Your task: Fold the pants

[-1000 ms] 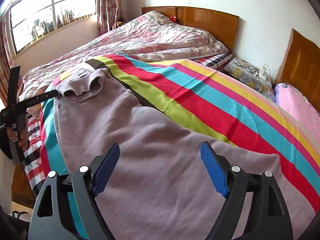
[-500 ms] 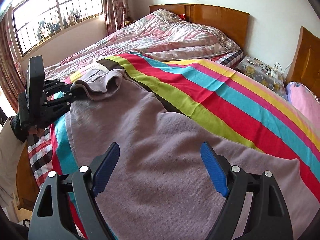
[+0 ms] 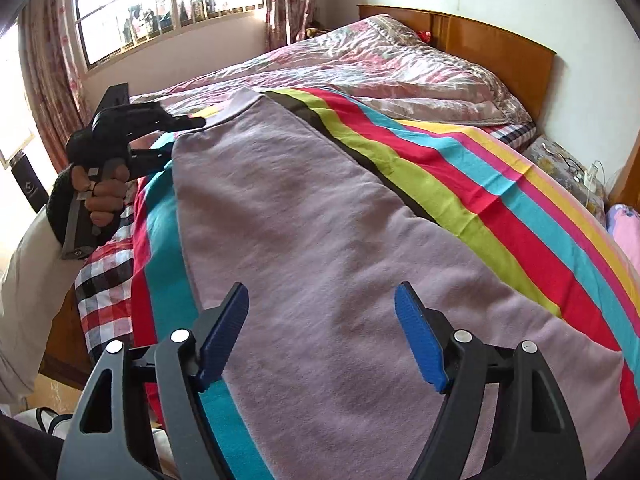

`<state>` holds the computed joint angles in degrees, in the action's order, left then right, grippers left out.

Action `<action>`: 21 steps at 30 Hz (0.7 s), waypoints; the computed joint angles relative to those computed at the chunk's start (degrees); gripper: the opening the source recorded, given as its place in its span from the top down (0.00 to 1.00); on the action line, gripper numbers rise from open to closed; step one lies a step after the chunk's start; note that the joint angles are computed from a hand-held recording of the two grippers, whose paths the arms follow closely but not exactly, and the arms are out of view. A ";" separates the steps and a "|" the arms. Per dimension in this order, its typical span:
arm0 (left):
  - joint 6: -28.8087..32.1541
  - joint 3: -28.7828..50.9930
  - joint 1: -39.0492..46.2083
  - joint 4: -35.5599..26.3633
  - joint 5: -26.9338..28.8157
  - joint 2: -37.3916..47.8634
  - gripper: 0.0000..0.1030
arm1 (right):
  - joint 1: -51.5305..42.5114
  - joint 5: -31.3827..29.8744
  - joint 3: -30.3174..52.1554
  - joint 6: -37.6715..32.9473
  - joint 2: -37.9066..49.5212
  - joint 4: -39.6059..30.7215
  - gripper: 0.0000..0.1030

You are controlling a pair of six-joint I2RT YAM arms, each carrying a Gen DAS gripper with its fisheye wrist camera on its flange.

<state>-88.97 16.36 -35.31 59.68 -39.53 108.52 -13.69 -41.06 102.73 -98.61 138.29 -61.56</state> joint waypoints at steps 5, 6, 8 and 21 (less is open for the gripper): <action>0.52 0.52 1.20 1.12 0.79 1.45 0.64 | -0.99 4.37 -10.09 -12.94 -3.39 2.96 0.60; -1.23 0.65 -1.25 -0.12 -1.39 1.39 0.64 | -1.18 5.07 -11.07 -13.38 -3.55 4.21 0.65; -2.02 0.56 -2.23 -0.83 -2.22 1.28 0.63 | -1.46 5.78 -10.51 -13.07 -2.81 4.40 0.67; -2.37 2.50 -3.27 -9.63 -3.07 -1.11 0.70 | -2.58 7.46 -18.97 -18.90 -6.33 14.81 0.74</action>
<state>-91.34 18.86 -38.58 50.05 -42.60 107.41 -16.27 -33.60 83.75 -117.52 131.96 -46.74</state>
